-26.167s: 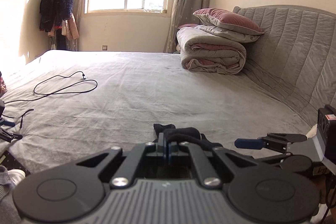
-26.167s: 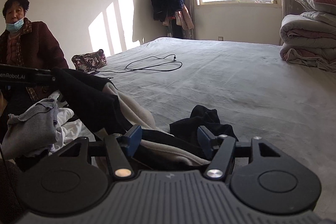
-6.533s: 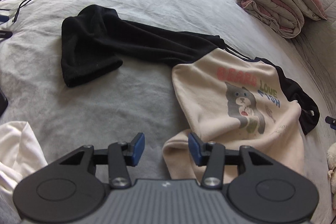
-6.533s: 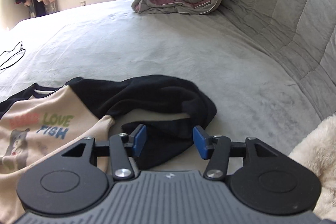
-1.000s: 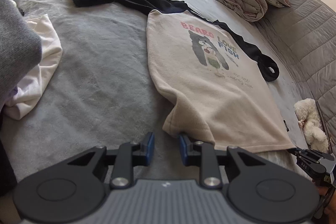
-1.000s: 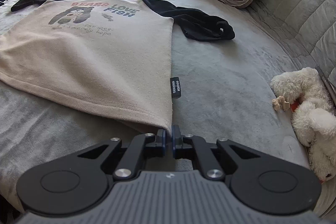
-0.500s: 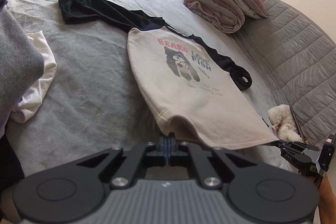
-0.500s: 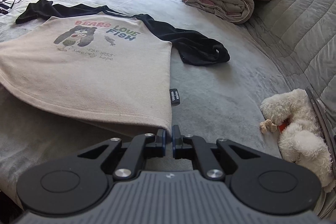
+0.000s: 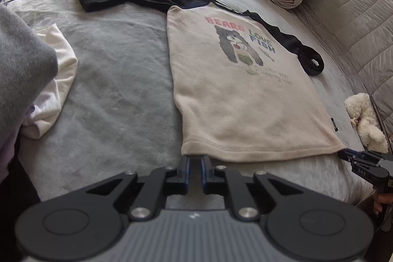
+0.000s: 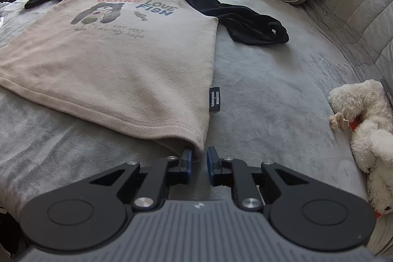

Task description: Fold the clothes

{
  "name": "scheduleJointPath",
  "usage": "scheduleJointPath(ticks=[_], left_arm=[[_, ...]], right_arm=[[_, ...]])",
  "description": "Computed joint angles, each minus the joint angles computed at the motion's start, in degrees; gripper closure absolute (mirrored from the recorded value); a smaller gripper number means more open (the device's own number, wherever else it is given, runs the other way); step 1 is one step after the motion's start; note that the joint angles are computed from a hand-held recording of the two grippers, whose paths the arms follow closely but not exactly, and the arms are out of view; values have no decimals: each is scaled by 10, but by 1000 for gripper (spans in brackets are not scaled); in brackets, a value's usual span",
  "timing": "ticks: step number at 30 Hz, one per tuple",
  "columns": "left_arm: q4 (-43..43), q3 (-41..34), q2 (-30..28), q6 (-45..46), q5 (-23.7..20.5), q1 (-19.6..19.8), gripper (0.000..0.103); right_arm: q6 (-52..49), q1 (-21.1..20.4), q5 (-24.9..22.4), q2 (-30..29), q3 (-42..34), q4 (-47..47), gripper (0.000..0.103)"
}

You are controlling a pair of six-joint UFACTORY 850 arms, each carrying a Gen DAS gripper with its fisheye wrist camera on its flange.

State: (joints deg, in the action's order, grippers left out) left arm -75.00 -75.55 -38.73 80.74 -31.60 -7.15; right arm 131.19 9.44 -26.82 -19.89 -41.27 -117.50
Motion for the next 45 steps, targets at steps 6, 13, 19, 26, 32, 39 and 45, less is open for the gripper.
scheduleJointPath(ticks=[6,13,19,26,32,39,45], left_arm=[[-2,-84,-24,-49,34,-14,60],[-75,-184,-78,-33,115,-29,39],[-1,-261,-136,-125,169,-30,39],[123,-345,-184,-280,181,-21,38],[334,-392,-212,-460,227,-29,35],[413,-496,-279,-580,159,-15,36],[529,-591,-339,-718,132,-11,43]], right_arm=[[33,-9,37,26,0,-28,53],[-117,-5,69,45,-21,102,52],[-251,5,58,44,-59,226,50],[-138,9,110,-21,-156,131,49],[-143,18,134,-110,-261,116,49],[-111,14,174,-175,-350,63,49],[-104,11,189,-205,-391,20,48]])
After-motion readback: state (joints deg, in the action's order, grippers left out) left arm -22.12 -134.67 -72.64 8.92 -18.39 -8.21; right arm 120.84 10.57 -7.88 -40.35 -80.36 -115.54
